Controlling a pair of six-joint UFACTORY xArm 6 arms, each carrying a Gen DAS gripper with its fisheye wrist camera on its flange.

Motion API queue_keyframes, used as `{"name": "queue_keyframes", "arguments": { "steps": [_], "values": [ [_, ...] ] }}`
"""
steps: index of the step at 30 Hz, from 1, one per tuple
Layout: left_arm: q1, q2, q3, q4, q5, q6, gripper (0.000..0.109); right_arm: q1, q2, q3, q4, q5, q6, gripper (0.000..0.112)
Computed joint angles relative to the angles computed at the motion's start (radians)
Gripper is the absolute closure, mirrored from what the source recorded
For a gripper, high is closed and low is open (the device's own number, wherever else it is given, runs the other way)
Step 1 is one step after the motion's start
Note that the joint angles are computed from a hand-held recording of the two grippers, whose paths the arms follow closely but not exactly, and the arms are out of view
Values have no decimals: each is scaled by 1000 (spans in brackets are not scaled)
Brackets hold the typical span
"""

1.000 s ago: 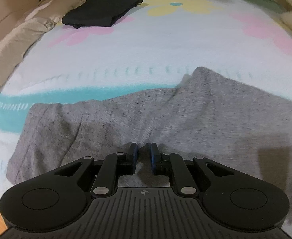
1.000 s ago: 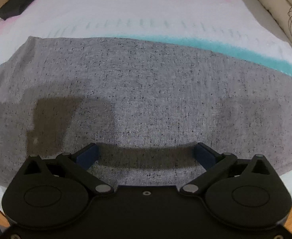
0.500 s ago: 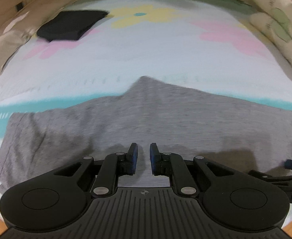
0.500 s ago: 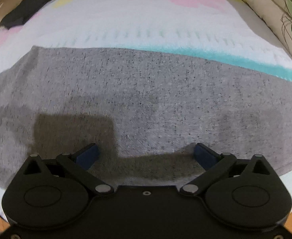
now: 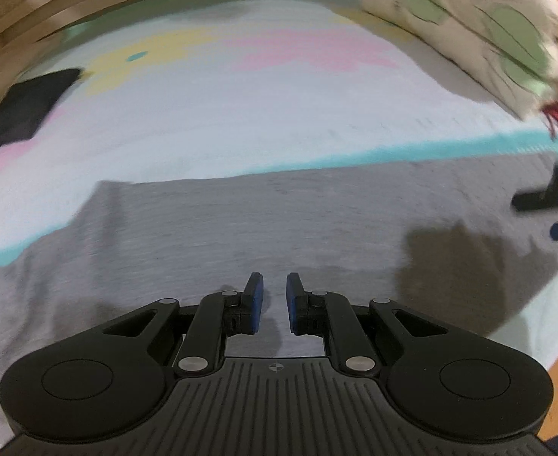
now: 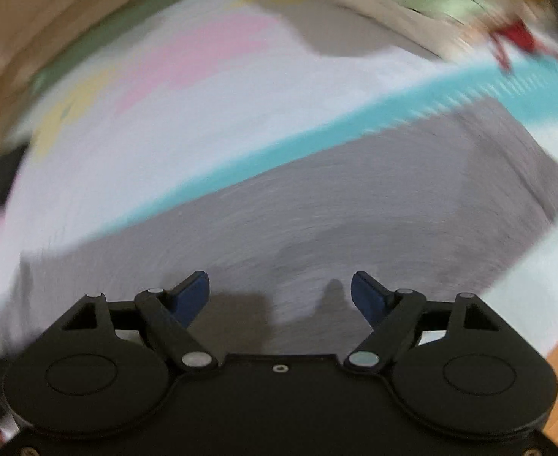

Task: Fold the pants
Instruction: 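Open the left tool and press the right tool flat on the pants, then grasp the grey pants end with the right tool and lift it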

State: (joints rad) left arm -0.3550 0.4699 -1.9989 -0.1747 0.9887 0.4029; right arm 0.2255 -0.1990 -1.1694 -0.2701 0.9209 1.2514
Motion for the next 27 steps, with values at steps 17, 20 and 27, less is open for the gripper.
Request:
{"name": "queue_keyframes", "arguments": {
  "steps": [17,20,27],
  "values": [
    [-65,10,79,23,-75,100,96,-207,-614,651,-282,-237,558,21],
    [-67,24,61,26,-72,90,96,-244,-588,665,-257,-296,511,21],
    [-70,34,53,25,-80,102,96,-400,-491,737,-395,-674,584,9]
  ]
}}
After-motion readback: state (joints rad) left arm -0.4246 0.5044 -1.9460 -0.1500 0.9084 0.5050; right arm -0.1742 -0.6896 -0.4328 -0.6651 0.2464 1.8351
